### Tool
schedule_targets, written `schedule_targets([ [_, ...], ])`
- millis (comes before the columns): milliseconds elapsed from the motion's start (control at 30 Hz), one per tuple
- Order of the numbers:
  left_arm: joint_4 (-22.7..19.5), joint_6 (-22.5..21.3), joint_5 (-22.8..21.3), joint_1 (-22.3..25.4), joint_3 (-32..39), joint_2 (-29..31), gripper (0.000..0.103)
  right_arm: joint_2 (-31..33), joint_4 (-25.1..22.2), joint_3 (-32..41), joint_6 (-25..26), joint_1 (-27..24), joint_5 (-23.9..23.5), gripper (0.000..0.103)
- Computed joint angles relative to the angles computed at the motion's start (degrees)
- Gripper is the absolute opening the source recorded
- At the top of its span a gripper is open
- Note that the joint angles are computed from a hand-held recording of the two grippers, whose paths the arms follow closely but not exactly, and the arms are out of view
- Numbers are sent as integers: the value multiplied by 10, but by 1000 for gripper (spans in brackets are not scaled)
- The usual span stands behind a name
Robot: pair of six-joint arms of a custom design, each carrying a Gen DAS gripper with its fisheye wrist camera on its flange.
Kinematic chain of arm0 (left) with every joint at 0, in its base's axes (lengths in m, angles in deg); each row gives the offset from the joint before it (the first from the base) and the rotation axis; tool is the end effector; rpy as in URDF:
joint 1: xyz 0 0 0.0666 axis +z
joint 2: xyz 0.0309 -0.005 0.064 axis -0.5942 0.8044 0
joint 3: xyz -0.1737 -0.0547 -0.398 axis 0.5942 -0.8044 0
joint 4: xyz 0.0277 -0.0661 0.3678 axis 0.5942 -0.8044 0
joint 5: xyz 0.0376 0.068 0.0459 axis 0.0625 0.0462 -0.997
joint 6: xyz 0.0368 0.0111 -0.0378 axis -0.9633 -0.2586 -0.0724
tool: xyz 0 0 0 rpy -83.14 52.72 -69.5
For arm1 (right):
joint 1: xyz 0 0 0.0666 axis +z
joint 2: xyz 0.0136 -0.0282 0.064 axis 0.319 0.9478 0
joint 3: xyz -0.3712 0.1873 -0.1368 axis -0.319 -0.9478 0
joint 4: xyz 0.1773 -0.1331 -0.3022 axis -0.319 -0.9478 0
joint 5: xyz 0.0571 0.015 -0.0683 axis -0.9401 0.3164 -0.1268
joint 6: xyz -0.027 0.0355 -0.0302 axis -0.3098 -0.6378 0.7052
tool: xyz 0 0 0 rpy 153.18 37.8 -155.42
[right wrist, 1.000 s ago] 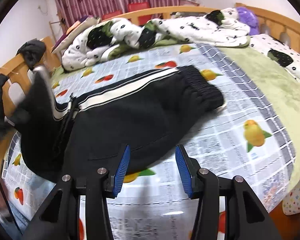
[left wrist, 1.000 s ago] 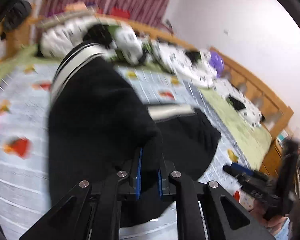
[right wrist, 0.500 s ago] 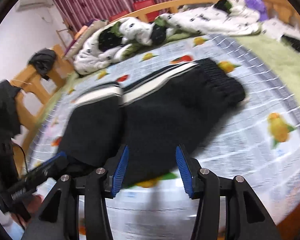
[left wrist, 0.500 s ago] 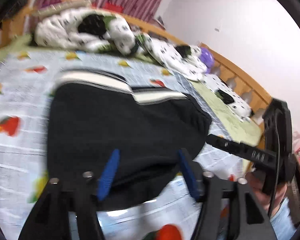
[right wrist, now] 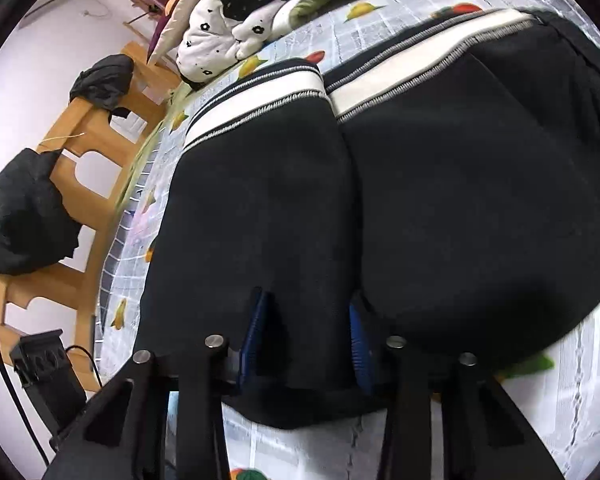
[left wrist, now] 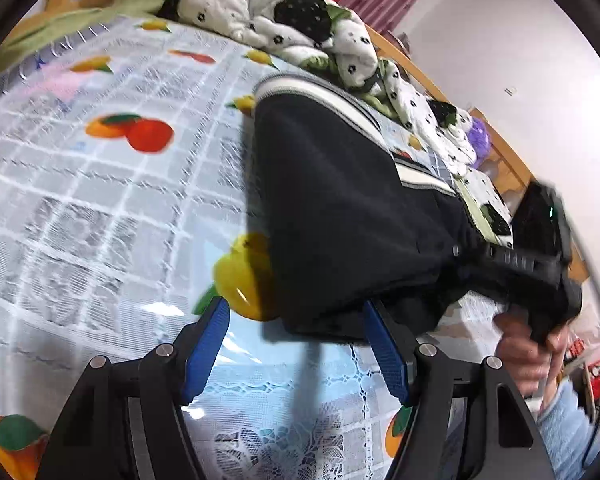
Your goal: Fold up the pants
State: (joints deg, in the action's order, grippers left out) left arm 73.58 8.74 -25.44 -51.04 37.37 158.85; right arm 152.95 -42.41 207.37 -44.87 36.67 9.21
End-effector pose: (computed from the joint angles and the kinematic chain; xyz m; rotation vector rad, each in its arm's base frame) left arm 0.4271 -0.1090 0.3109 -0.7057 2.2647 -0.4535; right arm 0.6861 0.2451 0.3377 -0.6853 2.6555 0.9246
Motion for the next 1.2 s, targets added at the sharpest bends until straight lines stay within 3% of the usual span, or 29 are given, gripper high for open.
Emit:
schedule_targets([
  [33, 5, -1, -6, -5, -1, 3, 67, 3, -1, 11, 9, 1, -4, 18],
  [100, 19, -4, -17, -15, 4, 13, 70, -13, 45, -2, -4, 2, -11, 16],
  [133, 24, -7, -13, -19, 7, 16, 70, -36, 95, -25, -12, 0, -22, 16],
  [233, 37, -5, -13, -35, 28, 39, 75, -62, 129, -28, 22, 0, -34, 16],
  [367, -39, -18, -85, -61, 96, 80, 76, -62, 132, 0, 52, -4, -43, 16],
  [500, -194, -16, -214, -88, 200, 146, 73, -40, 111, 49, 74, -23, -58, 15],
  [567, -216, -4, -240, -92, 217, 159, 72, -29, 103, 76, 78, -36, -63, 15],
  [633, -203, -10, -241, -94, 212, 155, 70, -22, 120, 90, 69, -59, -69, 15],
  [700, -149, -36, -220, -95, 192, 141, 70, -16, 147, 98, 51, -84, -68, 15],
  [767, -128, -58, -209, -98, 192, 136, 70, 0, 150, 114, 48, -111, -51, 15],
  [867, -169, -101, -203, -107, 234, 160, 72, 40, 111, 150, 70, -131, 18, 15],
  [967, -188, -86, -188, -106, 243, 174, 72, 93, 35, 202, 99, -129, 101, 15],
  [1033, -169, -70, -169, -100, 223, 163, 72, 79, 64, 161, 124, -127, 117, 14],
  [1200, -157, -76, -144, -104, 198, 135, 71, 75, 50, 166, 134, -118, 150, 17],
])
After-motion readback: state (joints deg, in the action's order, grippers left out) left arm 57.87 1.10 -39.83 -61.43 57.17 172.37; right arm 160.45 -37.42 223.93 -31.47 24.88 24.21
